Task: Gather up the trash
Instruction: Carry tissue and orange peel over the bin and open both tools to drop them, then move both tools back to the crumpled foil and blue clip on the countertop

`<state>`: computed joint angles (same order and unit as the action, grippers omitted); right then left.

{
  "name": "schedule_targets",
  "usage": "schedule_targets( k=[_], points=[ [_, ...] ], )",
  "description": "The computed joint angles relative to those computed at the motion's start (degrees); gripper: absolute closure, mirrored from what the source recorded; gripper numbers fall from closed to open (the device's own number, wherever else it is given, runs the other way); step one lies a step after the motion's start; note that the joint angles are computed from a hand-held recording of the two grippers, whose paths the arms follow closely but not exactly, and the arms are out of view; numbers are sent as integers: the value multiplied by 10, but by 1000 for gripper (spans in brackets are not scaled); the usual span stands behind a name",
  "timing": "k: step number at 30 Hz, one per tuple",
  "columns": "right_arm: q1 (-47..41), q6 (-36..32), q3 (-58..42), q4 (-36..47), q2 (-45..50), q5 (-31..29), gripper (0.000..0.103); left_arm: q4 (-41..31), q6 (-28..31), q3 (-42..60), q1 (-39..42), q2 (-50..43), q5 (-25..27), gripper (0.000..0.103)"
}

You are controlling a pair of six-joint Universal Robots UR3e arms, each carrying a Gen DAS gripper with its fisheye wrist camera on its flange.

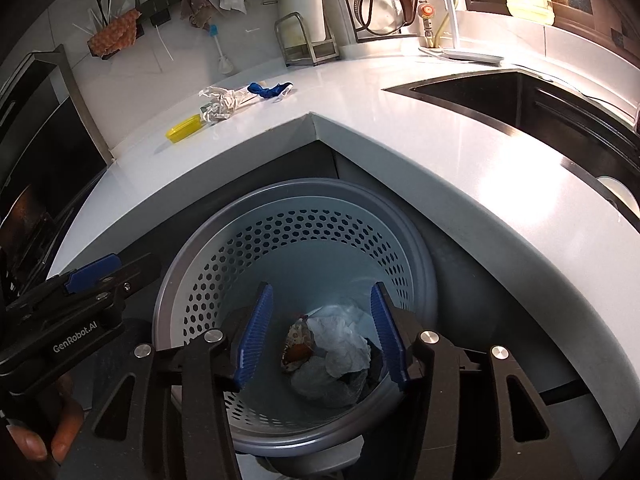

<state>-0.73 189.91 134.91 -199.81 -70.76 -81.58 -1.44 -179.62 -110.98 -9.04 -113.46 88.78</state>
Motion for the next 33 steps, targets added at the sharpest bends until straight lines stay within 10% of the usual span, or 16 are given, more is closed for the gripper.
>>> schedule_targets(
  k=[18, 33],
  points=[
    [23, -12, -67, 48, 17, -5, 43, -17, 3, 2, 48, 19, -29, 31],
    [9, -71, -464, 314, 125, 35, 32, -117, -4, 282, 84, -88, -9, 14]
  ],
)
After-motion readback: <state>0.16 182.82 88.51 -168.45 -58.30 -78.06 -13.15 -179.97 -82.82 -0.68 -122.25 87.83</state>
